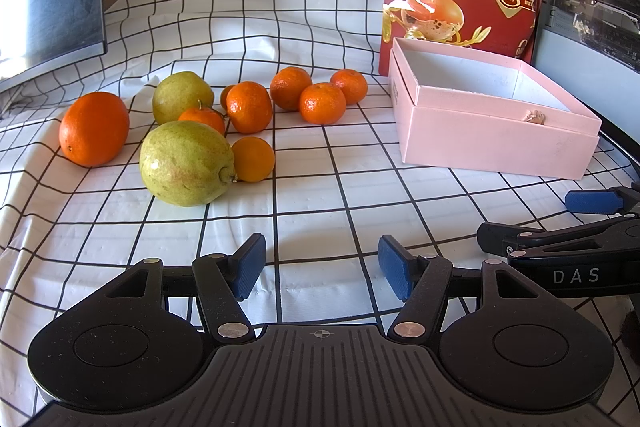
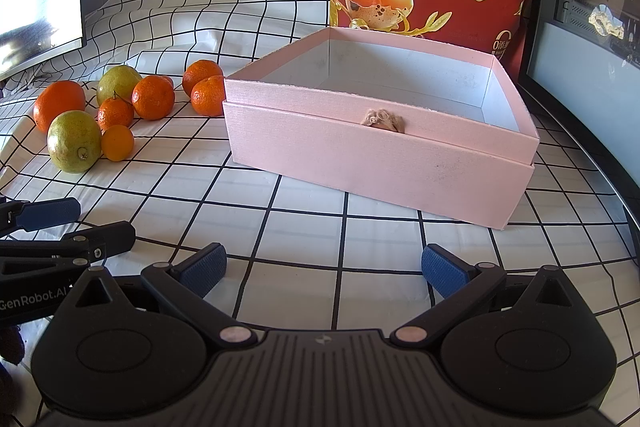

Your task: Organize fruits

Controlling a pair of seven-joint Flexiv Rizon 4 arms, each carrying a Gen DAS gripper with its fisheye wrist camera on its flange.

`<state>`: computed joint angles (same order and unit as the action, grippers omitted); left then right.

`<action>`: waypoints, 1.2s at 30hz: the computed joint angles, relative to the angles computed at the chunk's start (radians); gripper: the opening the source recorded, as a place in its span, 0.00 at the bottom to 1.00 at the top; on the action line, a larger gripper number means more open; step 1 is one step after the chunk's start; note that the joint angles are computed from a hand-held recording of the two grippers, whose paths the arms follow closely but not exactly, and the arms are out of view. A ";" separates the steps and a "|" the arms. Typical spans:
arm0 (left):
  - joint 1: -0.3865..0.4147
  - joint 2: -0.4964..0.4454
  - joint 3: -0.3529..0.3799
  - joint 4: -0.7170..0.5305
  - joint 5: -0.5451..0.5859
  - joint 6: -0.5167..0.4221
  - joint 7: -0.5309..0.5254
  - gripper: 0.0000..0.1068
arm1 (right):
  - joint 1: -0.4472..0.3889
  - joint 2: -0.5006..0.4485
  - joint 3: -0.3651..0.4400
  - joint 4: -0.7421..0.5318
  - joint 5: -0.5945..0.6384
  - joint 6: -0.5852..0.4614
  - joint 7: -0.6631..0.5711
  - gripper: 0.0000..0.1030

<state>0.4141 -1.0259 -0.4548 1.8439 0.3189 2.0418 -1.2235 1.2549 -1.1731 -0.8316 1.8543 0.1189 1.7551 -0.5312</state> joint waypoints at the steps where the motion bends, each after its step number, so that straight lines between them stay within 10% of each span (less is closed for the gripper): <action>1: 0.000 0.000 0.000 0.000 0.000 0.000 0.000 0.63 | 0.000 0.000 0.000 0.000 0.000 0.000 0.000 1.00; 12: 0.029 -0.009 -0.030 -0.003 0.023 -0.016 -0.004 0.63 | -0.003 0.002 0.002 0.002 -0.001 0.004 -0.007 1.00; 20: 0.188 0.010 -0.193 0.022 -0.028 -0.149 0.045 0.60 | -0.202 0.224 0.226 0.002 -0.177 -0.094 -0.141 1.00; 30: 0.382 0.068 -0.370 -0.027 -0.302 -0.517 0.094 0.59 | -0.347 0.300 0.390 -0.092 -0.327 -0.244 -0.122 0.88; 36: 0.262 0.115 -0.263 -0.107 -0.421 -0.568 0.077 0.59 | -0.220 0.235 0.227 -0.123 -0.406 -0.152 -0.060 0.88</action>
